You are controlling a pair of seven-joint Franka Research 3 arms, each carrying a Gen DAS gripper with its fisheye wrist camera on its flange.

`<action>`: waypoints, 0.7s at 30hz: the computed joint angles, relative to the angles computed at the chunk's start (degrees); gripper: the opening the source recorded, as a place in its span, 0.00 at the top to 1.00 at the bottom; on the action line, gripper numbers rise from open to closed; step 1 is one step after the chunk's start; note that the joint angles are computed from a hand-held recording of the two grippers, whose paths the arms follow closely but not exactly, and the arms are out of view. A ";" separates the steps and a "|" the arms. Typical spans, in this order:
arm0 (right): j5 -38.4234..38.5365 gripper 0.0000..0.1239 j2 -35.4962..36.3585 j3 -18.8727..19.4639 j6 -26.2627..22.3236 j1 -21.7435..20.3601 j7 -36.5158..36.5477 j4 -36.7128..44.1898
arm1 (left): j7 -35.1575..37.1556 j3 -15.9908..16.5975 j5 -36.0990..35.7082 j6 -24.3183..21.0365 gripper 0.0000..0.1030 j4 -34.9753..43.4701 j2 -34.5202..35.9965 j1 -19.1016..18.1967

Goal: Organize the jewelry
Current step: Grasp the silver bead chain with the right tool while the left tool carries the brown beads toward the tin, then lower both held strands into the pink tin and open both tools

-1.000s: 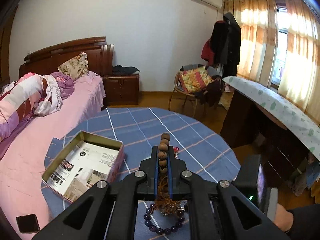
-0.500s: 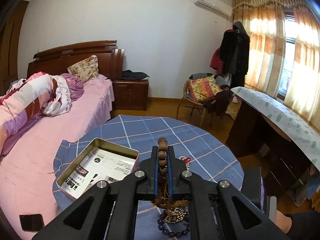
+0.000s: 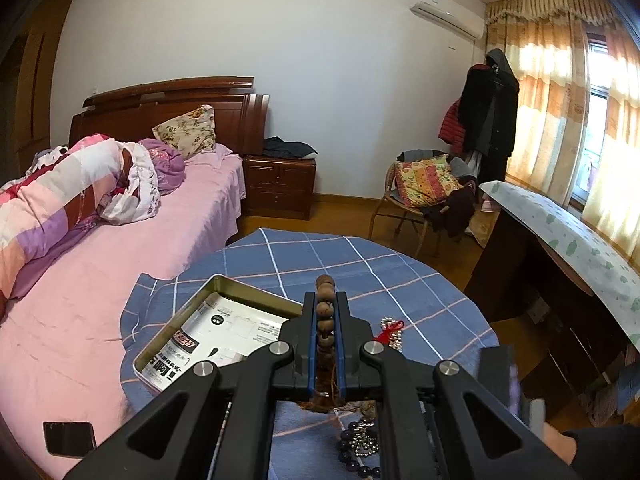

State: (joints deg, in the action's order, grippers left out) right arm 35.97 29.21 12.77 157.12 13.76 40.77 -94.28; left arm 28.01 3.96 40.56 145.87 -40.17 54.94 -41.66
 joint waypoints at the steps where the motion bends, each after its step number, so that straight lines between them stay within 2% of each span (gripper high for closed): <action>1: 0.61 0.94 -0.34 0.33 0.21 -0.42 -0.47 -0.01 | -0.21 0.08 0.06 0.13 0.94 -0.36 -0.27 0.06; 8: 2.11 0.94 -1.09 0.46 -0.29 -0.89 -1.55 2.77 | -4.69 1.09 3.25 1.78 0.94 -6.28 -4.28 0.25; 10: 1.29 0.95 -1.04 -0.20 1.11 0.02 -1.26 2.87 | -6.01 1.38 4.53 2.14 0.94 -7.78 -5.29 0.25; 21: 0.79 0.95 -0.79 0.56 4.30 0.30 -2.00 8.26 | -4.97 0.87 5.09 -1.07 0.94 -3.45 -3.60 1.74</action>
